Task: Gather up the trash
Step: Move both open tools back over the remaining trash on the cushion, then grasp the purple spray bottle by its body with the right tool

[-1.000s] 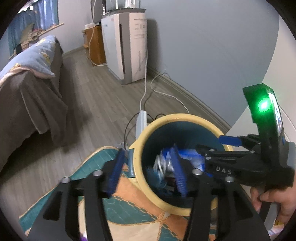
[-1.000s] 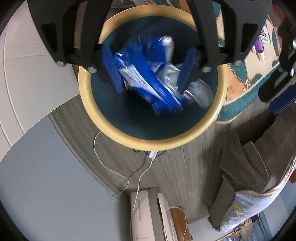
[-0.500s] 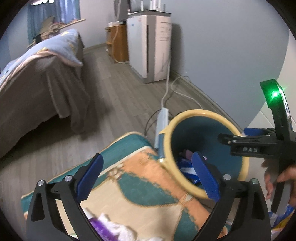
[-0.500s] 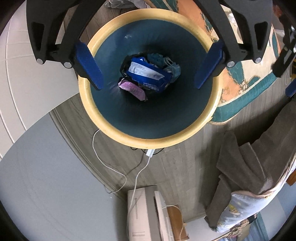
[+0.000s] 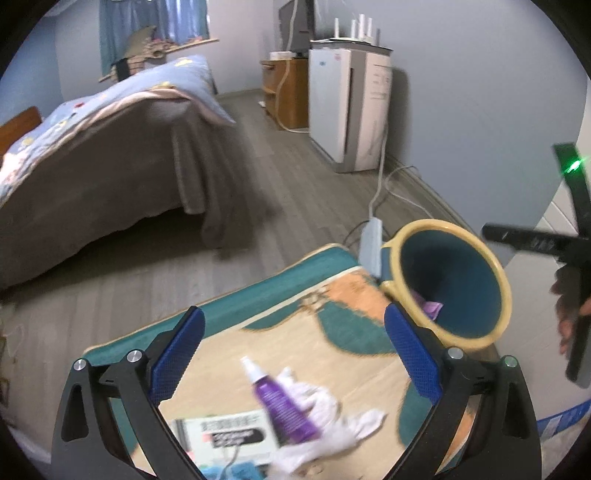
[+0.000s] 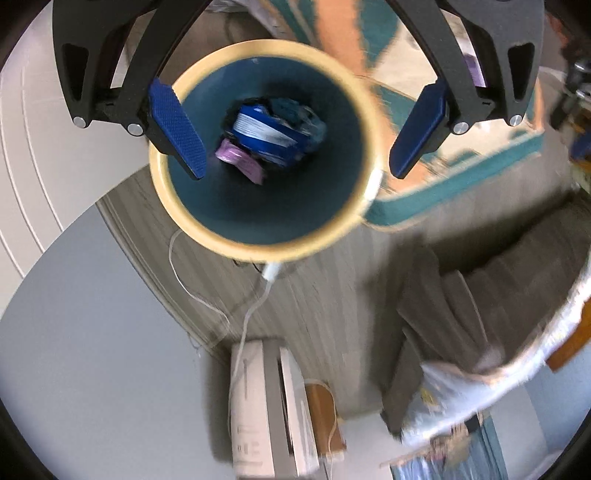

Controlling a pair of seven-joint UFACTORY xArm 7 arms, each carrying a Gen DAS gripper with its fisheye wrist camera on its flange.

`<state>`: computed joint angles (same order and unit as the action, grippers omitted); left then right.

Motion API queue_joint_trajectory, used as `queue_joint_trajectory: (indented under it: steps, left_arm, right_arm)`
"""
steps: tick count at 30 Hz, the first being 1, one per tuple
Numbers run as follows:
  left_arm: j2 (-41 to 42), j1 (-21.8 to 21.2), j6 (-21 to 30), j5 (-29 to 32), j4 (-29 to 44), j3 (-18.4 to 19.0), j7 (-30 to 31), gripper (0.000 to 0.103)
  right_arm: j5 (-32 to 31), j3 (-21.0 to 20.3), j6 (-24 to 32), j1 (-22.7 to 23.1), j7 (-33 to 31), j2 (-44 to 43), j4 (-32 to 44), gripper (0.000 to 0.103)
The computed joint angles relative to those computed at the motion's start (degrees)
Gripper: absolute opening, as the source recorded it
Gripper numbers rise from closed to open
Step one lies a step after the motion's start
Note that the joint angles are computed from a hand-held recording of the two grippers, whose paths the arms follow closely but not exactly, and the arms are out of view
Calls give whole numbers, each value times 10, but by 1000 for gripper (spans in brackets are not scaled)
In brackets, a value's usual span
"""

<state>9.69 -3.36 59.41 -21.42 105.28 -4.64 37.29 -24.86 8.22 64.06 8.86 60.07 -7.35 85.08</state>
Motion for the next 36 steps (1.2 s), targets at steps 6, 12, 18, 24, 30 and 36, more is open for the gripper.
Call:
queue_joint_trajectory:
  steps: [6,12,18,24,30,36]
  left_arm:
    - [-24,28,2,-15,-6,18,15,97]
    - [-53,60,5,-40,-34,42,19,97]
    - [-89,83,-28,-34,-105,65,42,97]
    - [-73,97,-39,-16,-111,76,39,97]
    - [-49,111,-19,-26,-83,72,37,98]
    - [-23,113,-21,2,-70,64,46,98]
  right_arm:
    - [-54,25,45,42,-1,56,94,97]
    - [-41,21,42,92,-2,98,134,97]
    - [-20,15,62,141,-40,154,178,97]
    - [13,3,78,171,-64,190,198,97]
    - [45,-11,80,187,-49,229,224,97]
    - [55,-26,113,208,-91,314,320,97]
